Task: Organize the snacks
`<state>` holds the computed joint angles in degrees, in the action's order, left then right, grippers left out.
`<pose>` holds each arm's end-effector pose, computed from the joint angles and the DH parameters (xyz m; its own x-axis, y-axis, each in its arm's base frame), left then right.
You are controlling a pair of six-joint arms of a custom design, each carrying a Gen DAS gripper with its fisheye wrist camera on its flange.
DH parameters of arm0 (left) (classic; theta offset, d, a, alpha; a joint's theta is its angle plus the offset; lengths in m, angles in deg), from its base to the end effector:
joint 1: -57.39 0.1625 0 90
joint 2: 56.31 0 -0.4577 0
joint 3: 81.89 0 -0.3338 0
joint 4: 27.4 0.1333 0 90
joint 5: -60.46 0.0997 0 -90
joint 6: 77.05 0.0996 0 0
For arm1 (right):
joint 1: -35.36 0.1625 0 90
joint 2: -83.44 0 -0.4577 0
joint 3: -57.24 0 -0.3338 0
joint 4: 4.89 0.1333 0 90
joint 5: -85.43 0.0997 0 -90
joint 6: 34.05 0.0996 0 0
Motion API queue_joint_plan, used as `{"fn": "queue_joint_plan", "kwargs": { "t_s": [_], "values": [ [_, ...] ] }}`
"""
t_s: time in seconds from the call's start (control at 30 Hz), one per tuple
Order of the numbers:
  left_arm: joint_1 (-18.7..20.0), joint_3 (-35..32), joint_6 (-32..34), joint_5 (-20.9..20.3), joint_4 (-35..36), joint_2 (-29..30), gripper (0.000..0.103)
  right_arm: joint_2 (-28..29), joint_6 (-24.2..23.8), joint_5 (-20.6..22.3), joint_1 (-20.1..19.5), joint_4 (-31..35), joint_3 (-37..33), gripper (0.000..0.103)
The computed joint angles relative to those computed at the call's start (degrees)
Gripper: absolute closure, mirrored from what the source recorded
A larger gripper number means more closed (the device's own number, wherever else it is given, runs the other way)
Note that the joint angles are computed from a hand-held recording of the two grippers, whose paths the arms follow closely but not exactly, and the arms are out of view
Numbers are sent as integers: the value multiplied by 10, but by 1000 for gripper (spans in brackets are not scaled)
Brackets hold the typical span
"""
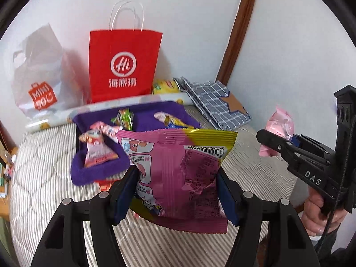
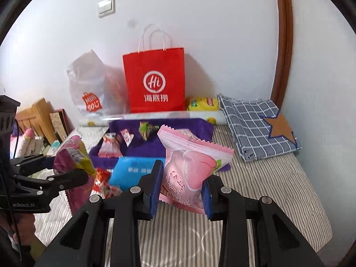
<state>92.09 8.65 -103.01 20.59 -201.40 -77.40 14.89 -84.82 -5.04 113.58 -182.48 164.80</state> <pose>-0.4205 -0.5463 -0.0221 -0.8190 0.1340 -0.5580 0.4863 0.6781 -0.5511 0.0139 -0.5825 0.3873 -0.7229 -0.3688 0.5843 -0.6719 0.5724 -0.4700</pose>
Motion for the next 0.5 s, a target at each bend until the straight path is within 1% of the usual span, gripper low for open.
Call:
{"fn": "queue_joint_plan", "kwargs": {
  "t_s": [0.13, 0.37, 0.5],
  "values": [
    [7, -25, 10, -4, -1, 6, 37, 10, -3, 1, 7, 4, -17, 71],
    [14, -61, 22, 19, 5, 14, 37, 25, 5, 6, 18, 40, -57, 71],
    [23, -75, 27, 21, 4, 15, 37, 40, 14, 3, 25, 49, -84, 71]
  ]
}}
